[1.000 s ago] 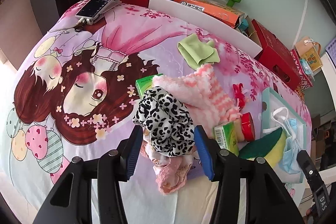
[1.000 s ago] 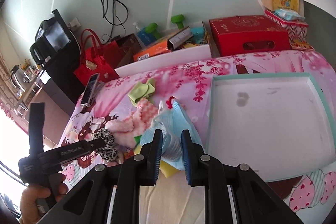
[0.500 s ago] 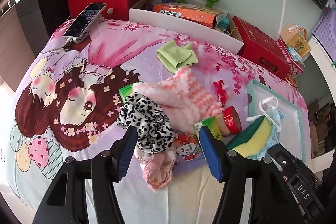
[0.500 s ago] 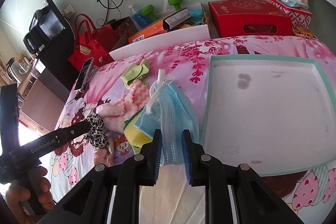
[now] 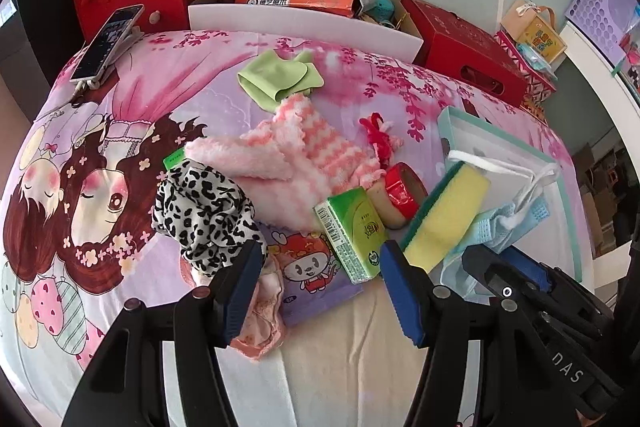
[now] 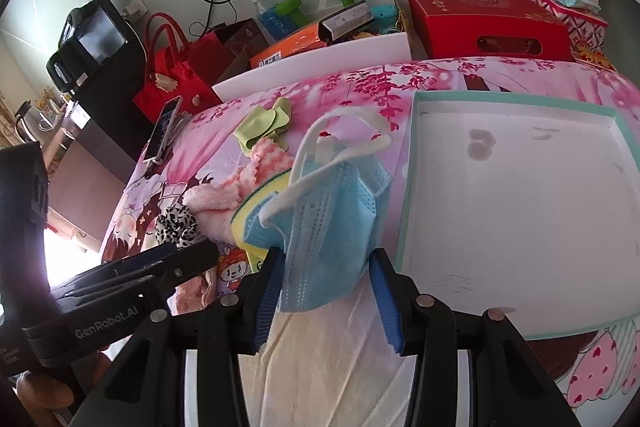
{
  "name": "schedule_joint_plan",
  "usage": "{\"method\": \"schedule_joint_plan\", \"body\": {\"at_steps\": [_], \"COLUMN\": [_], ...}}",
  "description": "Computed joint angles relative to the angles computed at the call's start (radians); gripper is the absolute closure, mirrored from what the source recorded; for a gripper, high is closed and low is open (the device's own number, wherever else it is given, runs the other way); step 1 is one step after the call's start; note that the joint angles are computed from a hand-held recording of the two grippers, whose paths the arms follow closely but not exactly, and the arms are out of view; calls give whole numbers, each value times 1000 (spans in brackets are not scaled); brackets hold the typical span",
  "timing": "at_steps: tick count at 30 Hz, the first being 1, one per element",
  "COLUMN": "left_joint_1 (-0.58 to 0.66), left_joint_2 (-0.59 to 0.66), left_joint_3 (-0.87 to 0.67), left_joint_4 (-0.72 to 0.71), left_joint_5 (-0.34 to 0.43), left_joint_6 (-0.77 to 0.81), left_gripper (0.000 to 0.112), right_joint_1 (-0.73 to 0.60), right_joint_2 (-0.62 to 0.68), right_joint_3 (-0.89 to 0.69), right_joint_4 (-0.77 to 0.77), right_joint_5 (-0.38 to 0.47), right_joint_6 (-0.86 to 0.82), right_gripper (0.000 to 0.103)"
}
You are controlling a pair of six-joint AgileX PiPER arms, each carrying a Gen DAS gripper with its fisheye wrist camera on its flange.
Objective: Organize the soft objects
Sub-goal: 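Grasp the yellow-green sponge with the left tool while the right tool holds the mask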
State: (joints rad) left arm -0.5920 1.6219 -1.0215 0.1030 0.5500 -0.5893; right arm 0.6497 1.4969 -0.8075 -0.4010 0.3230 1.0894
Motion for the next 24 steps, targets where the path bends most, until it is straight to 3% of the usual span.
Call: {"method": "schedule_joint_plan", "body": {"at_steps": [2,7,12,16,24], "left_joint_1": [2,6,34,64,85], "left_joint_2": [1,12,2,-13,-20], "left_joint_3": [0,-3,12,31,44], "left_joint_4": [2,-6,10,15,10], "left_joint_5": [-2,-1,-7,-16,-27], "left_joint_6": [-2,5,-30,-60,-78], "left_gripper": [50,50,50,50,50], "right_joint_1": [2,18,8,28,95], "right_joint_2": [8,12,-13,-74,-155], "right_joint_3": [-4,-13,8,37,54], "right_joint_4": [16,-20,-83,-289,-576], "right_joint_5": [-2,6,-3,3,52], "right_joint_6": [-22,-3,81,294,574], "right_gripper": [72,87,91,100,100]}}
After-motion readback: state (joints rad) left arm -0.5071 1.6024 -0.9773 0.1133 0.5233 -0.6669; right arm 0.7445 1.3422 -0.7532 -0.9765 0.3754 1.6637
